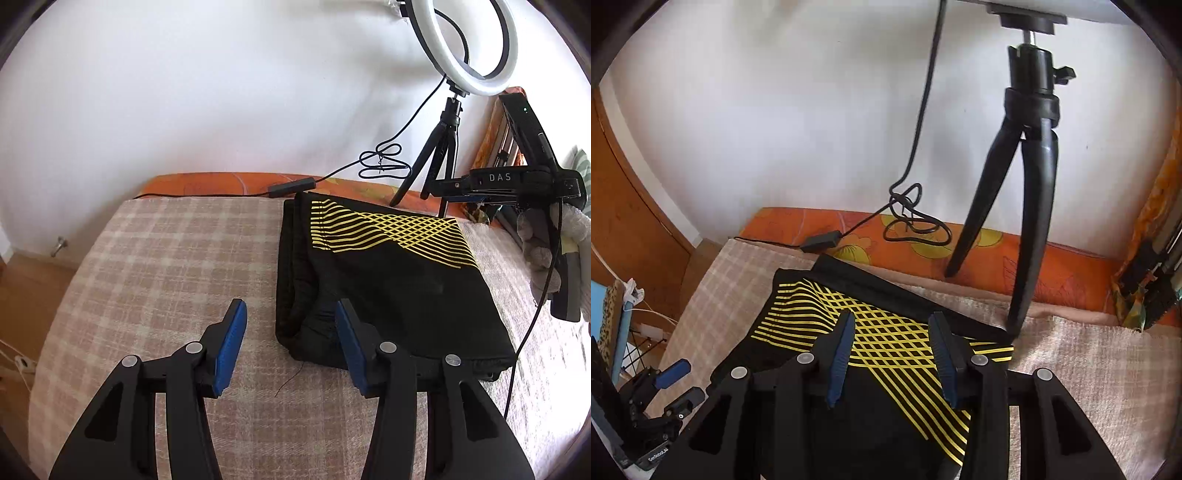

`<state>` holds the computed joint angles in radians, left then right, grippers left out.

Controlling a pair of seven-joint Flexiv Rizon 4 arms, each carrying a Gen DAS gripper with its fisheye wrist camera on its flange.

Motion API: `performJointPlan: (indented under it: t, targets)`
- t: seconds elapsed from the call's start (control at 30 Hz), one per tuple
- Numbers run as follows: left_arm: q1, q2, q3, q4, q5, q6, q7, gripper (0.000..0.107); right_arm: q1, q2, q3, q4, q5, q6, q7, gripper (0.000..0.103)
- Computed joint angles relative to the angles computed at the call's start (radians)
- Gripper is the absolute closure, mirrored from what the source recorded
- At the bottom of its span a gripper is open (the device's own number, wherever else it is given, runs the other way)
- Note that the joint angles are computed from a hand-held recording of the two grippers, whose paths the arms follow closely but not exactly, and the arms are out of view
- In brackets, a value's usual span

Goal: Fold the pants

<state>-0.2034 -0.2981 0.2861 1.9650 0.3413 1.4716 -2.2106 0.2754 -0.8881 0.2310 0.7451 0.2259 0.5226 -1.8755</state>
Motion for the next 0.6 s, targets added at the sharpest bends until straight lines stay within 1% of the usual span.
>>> performJointPlan:
  t: [0.07, 0.17, 0.23, 0.33, 0.37, 0.4, 0.43, 0.5, 0.57, 0.6]
  targets:
    - [-0.003, -0.007, -0.011, -0.017, -0.001, -0.021, 0.016, 0.058, 0.0, -0.032, -0.033, -0.031, -0.025, -0.01, 0.047, 0.058]
    - [-0.011, -0.028, -0.013, -0.053, 0.011, -0.062, 0.024, 0.058, -0.004, -0.108, -0.054, -0.135, -0.054, -0.086, 0.118, 0.057]
    - [-0.02, -0.042, -0.007, -0.078, 0.028, -0.09, 0.017, 0.058, -0.013, -0.151, -0.046, -0.2, -0.051, -0.138, 0.142, 0.057]
    - [-0.006, -0.051, -0.021, -0.085, 0.021, -0.109, 0.016, 0.058, -0.019, -0.217, -0.032, -0.313, -0.028, -0.228, 0.18, 0.057]
    - [-0.003, -0.053, -0.024, -0.087, 0.019, -0.118, 0.014, 0.058, -0.023, -0.231, -0.025, -0.338, -0.013, -0.241, 0.184, 0.058]
    - [0.004, -0.055, -0.029, -0.086, 0.013, -0.119, 0.013, 0.058, -0.029, -0.235, -0.014, -0.345, 0.007, -0.239, 0.172, 0.068]
    - [0.009, -0.055, -0.034, -0.084, 0.008, -0.121, 0.014, 0.058, -0.035, -0.235, 0.001, -0.344, 0.023, -0.238, 0.158, 0.073]
    - [0.007, -0.057, -0.03, -0.091, 0.013, -0.132, 0.009, 0.058, -0.043, -0.202, 0.005, -0.287, 0.06, -0.209, 0.125, 0.093]
    - [0.0, -0.06, -0.024, -0.105, 0.027, -0.151, -0.003, 0.058, -0.048, -0.174, 0.006, -0.238, 0.078, -0.169, 0.098, 0.098]
    - [-0.003, -0.063, -0.02, -0.113, 0.034, -0.16, -0.013, 0.058, -0.05, -0.155, 0.002, -0.204, 0.082, -0.133, 0.087, 0.1]
